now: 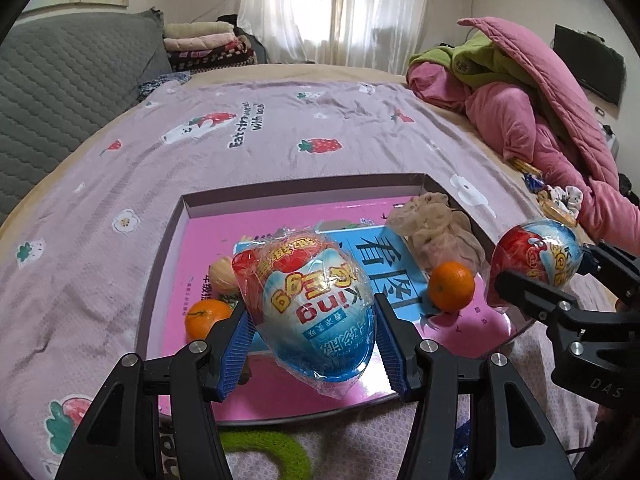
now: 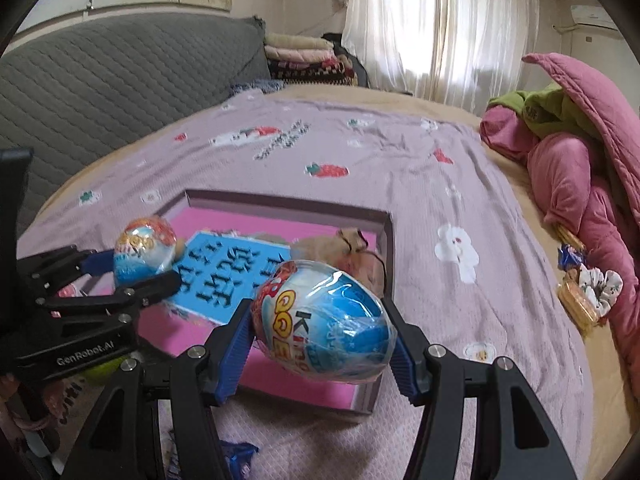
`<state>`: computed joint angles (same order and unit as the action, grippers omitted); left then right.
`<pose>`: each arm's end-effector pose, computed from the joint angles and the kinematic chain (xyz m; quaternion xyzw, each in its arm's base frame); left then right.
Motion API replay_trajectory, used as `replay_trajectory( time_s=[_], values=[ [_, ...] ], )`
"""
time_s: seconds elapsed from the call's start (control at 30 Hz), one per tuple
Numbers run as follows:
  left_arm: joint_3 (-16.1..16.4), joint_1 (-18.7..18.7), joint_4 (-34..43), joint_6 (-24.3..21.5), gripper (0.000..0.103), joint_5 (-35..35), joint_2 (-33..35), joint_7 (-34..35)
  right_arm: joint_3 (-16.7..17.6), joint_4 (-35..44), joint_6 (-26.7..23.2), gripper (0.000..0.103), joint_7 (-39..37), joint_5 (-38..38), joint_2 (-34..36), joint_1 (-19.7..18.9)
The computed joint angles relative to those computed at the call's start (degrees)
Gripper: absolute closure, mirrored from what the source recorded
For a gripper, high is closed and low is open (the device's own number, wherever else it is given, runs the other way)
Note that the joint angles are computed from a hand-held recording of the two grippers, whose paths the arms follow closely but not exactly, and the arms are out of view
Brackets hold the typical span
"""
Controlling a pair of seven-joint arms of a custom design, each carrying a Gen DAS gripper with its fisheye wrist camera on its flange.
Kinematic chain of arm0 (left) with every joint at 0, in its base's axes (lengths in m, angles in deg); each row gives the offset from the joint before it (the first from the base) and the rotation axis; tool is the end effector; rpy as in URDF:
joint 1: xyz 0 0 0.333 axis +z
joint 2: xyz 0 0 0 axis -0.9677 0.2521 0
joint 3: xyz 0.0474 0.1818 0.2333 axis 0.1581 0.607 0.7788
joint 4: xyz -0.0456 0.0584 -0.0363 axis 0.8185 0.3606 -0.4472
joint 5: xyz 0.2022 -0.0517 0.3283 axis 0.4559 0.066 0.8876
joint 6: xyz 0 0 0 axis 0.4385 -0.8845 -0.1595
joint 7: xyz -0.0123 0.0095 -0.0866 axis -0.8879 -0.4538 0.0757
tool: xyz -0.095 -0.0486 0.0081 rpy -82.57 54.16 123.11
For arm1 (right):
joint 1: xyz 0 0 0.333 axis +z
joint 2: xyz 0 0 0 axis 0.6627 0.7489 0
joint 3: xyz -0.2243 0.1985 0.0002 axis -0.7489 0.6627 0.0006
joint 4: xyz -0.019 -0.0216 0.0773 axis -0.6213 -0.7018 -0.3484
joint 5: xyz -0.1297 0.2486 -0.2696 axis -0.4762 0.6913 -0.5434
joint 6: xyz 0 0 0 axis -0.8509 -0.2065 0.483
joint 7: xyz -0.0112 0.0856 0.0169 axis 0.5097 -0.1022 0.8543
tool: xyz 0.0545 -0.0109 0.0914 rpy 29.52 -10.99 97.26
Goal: Organize objects
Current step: 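Lower both Kinder eggs onto the book inside the tray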
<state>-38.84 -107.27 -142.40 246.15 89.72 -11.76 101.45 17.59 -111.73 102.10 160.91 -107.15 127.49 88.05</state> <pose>0.6087 -0.3073 0.3505 -0.5414 0.7485 -0.3264 0.2003 0.5391 0.5299 0.3877 -0.6768 0.6211 -0.2792 0.2796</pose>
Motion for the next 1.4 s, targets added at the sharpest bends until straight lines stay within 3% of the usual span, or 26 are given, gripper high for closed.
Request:
replay_trajectory(
  time_s=[0.3, 0.53, 1.13, 1.4],
  values=[
    [-0.83, 0.2, 0.65, -0.96, 0.044, 0.61, 0.74, 0.77, 1.02, 1.95, -4.69, 0.042, -4.06, 3.6, 1.34, -0.31],
    [-0.83, 0.36, 2.61, -2.5, 0.044, 1.3, 2.24, 0.03, 0.42, 2.71, -4.49, 0.042, -3.4, 3.56, 2.26, 0.12],
    [-1.59, 1.33, 4.54, -3.3, 0.044, 2.75, 3.87, -0.83, -1.95, 0.16, 4.16, 0.042, 4.05, 1.62, 1.88, 0.34],
    [-1.53, 1.25, 5.19, -3.83, 0.044, 2.77, 4.27, -0.91, 0.17, 0.99, -1.93, 0.042, 1.16, 3.29, 1.93, -0.78]
  ],
)
